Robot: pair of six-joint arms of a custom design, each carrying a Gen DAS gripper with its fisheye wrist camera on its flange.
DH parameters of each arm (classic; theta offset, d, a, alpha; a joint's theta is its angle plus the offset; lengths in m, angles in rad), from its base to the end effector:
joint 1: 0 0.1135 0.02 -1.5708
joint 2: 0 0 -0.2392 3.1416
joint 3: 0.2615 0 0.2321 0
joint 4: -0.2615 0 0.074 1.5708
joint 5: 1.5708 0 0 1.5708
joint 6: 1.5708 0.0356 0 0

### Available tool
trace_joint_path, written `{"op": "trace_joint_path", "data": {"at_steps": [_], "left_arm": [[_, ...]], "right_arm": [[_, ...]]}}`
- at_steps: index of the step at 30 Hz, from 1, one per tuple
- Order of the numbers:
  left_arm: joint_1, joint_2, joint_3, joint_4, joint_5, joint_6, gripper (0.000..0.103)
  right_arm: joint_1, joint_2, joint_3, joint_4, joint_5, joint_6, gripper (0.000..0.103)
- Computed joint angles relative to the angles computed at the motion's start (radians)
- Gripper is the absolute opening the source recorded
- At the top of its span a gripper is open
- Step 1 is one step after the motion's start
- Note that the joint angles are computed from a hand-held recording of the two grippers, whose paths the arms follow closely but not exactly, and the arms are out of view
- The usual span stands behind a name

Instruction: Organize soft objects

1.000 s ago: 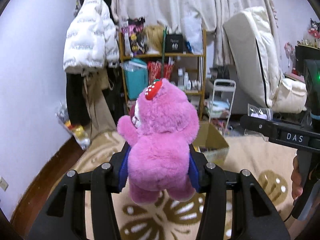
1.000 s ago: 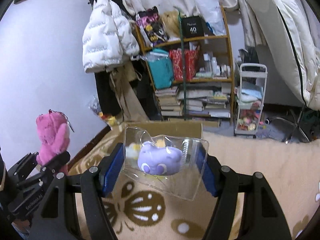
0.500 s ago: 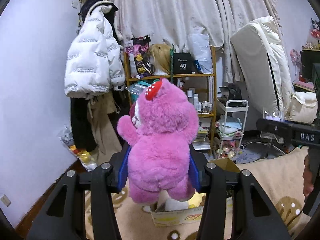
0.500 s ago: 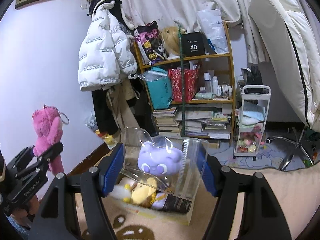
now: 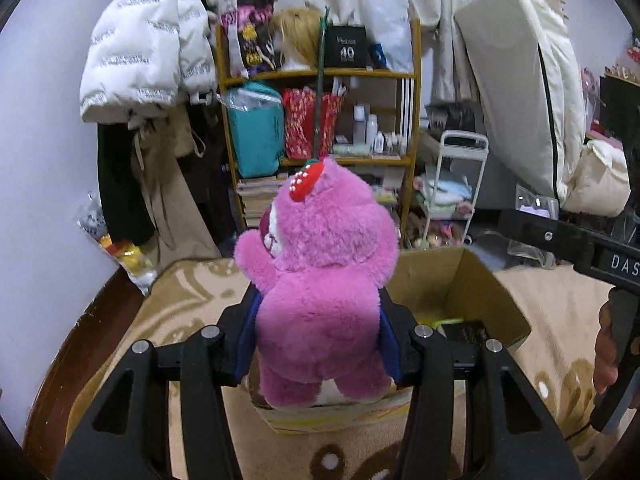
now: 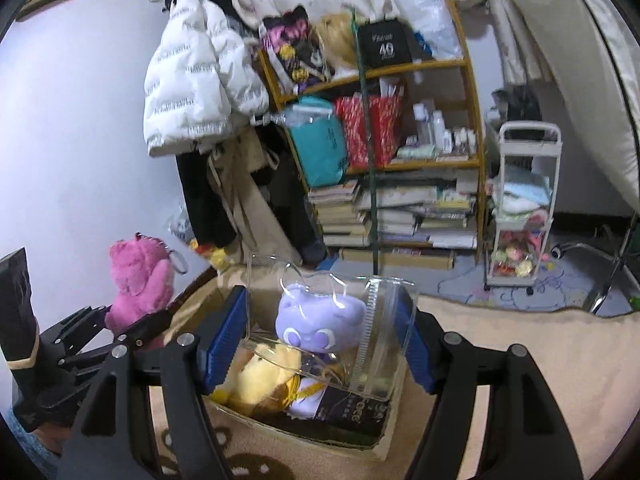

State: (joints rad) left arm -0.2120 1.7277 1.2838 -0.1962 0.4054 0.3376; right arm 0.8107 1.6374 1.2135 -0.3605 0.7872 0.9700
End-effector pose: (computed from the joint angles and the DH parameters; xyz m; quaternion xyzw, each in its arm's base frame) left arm 0.3600 -0.0918 0.2439 0.3245 0.8180 -0.1520 0.4500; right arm 0.2492 0.2255 0.2446 0.2144 0.8387 0.0522 0.4980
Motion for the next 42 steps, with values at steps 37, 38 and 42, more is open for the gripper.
{"op": "trace_joint_path", "data": {"at_steps": [37,38,42], "left_arm": [[0.117,-0.234,-0.135,-0.106,-0.016,0.065,0.097],[0.132,-0.255,-0.136,-0.128,0.006,0.073,0.097],[0.197,-0.326,-0.115,-0.235,0.098,0.108,0.097]], "right_arm": [[0.193,0.040,0.172,-0.394,0.104,0.276,0.103],[0.216,0.047,0.202,-0.443,0.124,0.304,0.103],[0.278,0.096,0.327,-0.608,0.186,0.371,0.103]]}}
